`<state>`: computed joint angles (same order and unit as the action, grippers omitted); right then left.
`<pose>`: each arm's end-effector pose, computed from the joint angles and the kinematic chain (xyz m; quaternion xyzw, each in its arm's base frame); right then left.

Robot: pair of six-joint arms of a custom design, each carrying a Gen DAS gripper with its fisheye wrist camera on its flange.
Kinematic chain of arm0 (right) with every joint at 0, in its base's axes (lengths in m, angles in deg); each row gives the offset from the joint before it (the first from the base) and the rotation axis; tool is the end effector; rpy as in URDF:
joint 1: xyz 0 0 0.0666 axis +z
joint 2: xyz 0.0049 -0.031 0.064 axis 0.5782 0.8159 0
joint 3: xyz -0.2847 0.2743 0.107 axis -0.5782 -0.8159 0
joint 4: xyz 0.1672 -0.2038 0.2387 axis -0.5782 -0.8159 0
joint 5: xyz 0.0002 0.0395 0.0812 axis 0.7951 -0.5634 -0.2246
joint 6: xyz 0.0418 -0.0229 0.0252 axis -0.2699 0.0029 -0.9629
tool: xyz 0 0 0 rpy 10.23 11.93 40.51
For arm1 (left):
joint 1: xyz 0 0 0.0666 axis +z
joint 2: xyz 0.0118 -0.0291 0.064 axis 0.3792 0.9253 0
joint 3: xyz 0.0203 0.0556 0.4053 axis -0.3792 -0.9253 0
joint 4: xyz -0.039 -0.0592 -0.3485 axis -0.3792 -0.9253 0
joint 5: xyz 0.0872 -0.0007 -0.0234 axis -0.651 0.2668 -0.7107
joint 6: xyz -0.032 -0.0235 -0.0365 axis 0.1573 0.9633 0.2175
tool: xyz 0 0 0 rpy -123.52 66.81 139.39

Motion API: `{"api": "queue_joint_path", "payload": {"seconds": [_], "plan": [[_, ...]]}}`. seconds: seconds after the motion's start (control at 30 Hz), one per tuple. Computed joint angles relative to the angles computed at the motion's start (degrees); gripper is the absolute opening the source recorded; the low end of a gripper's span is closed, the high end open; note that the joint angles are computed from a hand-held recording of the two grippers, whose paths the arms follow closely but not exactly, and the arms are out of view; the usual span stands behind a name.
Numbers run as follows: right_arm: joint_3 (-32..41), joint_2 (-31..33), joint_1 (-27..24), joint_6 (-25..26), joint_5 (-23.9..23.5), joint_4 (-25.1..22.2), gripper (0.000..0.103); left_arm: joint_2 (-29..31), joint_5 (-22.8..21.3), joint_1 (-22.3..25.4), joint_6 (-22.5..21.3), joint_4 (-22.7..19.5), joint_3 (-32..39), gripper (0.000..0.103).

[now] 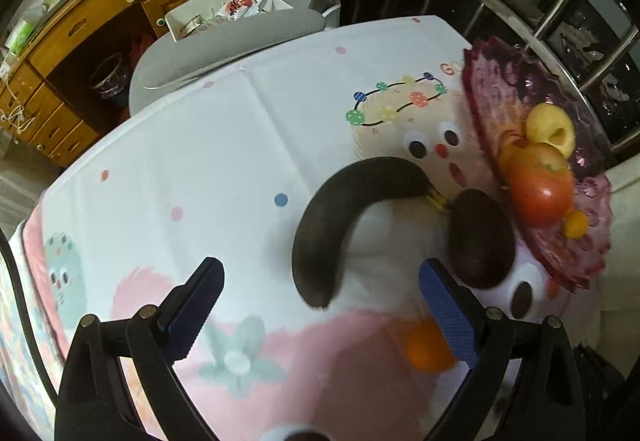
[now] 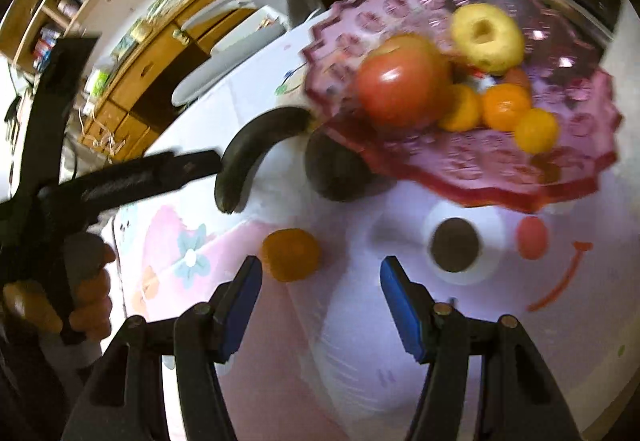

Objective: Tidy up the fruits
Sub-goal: 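Grasp the black banana with the left gripper while the right gripper grasps a mandarin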

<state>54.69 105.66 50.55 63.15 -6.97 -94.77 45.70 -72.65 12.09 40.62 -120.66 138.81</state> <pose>0.5912 0.1704 0.3299 -0.0646 0.9717 0.1726 0.1480 0.6814 -0.1226 0.3162 -0.0595 0.9862 -0.0307 0.1512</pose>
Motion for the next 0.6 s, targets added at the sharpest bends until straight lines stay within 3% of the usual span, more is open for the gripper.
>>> {"api": "queue_joint_path", "payload": {"seconds": [0.3,0.6], "plan": [[-0.73,2.05,4.76,8.53,4.67,3.21,0.062,2.05,-3.29,0.55,-1.39,8.00,-3.08,0.097],[-2.16,3.00,6.95,13.63,11.87,6.95,0.062,2.09,-3.47,0.93,-2.80,13.25,-6.49,0.079]]}}
